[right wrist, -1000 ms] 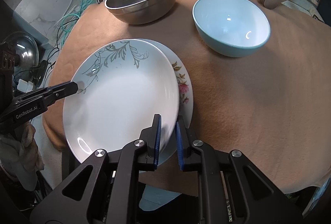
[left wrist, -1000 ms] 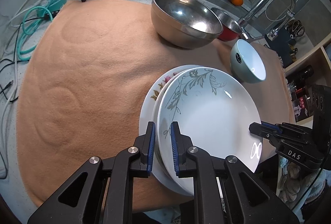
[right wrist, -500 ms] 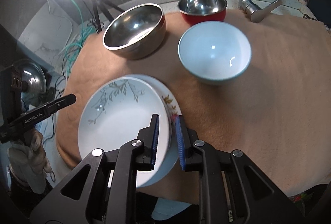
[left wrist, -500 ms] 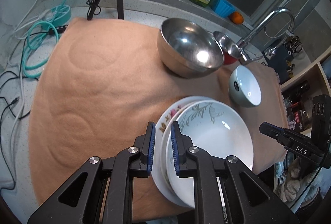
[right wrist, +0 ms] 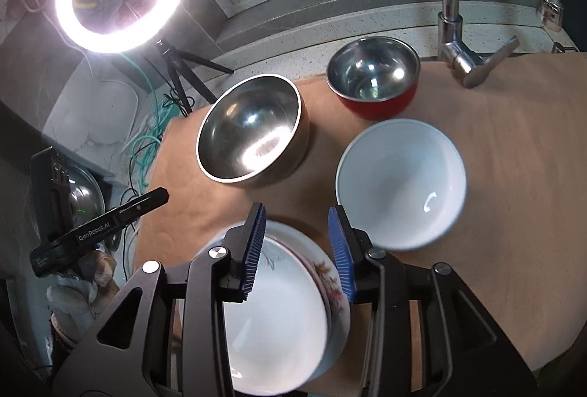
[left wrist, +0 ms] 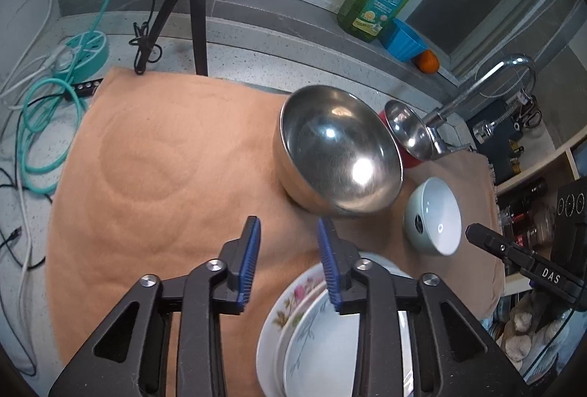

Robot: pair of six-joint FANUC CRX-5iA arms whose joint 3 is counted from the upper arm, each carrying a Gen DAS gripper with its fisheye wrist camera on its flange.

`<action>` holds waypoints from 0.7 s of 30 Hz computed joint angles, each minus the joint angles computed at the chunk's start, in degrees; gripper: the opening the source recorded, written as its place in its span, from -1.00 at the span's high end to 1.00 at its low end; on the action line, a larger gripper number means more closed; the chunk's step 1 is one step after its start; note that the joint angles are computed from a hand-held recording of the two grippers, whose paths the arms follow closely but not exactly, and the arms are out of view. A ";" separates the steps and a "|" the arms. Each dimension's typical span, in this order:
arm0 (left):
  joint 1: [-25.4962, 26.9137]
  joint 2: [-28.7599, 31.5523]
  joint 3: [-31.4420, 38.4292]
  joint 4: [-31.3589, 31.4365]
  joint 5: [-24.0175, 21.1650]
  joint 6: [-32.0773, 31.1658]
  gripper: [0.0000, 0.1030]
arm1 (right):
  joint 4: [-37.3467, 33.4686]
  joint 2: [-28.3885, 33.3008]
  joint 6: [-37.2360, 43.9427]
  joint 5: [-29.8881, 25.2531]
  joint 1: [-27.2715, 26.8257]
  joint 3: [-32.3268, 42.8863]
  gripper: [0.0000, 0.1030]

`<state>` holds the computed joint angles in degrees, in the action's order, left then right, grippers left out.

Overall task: Organize plates and bowls
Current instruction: 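Move the left tool to the large steel bowl and grasp its rim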

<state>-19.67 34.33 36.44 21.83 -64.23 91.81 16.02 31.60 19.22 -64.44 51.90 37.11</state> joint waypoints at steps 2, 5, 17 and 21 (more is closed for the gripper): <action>0.13 2.52 3.87 -0.22 -1.53 1.31 0.32 | -0.52 1.52 1.04 -0.84 -0.80 2.58 0.28; 0.42 5.98 8.96 -0.24 -3.60 3.23 0.32 | -1.68 4.00 2.20 -1.90 -2.02 6.50 0.28; 0.79 15.65 24.17 -0.82 -10.47 6.48 0.32 | -7.13 12.93 5.62 -6.50 -5.37 19.95 0.28; 0.69 18.40 28.31 -0.75 -12.80 7.01 0.32 | -7.78 15.58 6.51 -8.80 -6.01 24.05 0.28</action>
